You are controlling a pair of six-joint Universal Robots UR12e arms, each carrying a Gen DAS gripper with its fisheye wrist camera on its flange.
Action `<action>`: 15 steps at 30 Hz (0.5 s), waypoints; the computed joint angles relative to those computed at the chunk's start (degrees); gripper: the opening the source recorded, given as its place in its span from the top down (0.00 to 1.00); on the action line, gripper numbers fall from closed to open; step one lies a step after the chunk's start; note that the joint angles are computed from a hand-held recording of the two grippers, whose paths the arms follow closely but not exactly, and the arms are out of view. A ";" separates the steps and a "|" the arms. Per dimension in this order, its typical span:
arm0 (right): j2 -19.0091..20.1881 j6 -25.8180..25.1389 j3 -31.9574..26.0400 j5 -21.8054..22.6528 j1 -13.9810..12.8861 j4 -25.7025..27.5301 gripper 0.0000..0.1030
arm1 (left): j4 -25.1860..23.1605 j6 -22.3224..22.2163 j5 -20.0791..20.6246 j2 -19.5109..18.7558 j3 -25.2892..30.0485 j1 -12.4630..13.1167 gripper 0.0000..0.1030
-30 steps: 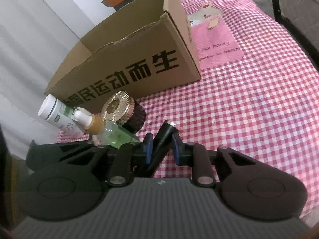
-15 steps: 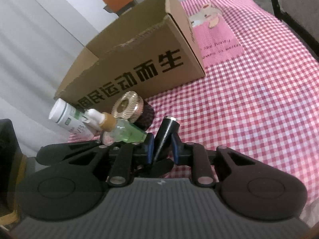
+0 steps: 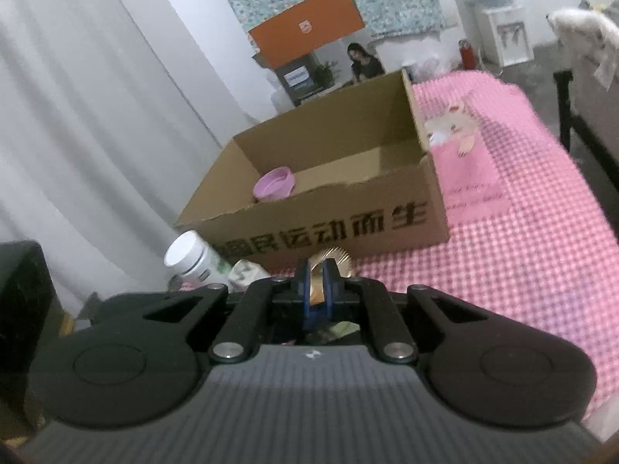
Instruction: Organize rigid objects
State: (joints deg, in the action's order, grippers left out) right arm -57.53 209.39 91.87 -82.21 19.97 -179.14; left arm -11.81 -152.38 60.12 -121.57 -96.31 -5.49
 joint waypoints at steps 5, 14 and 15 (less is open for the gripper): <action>-1.72 2.58 2.68 -4.88 -0.83 -2.78 0.93 | -2.71 -0.56 0.33 -0.68 0.32 0.68 0.81; -3.41 9.63 7.77 -1.82 -2.27 -2.14 0.90 | -7.24 2.19 0.33 1.21 -1.85 2.24 0.69; -3.24 10.09 8.01 -1.10 -2.22 -2.08 0.88 | -7.85 2.29 0.48 1.47 -2.15 2.47 0.69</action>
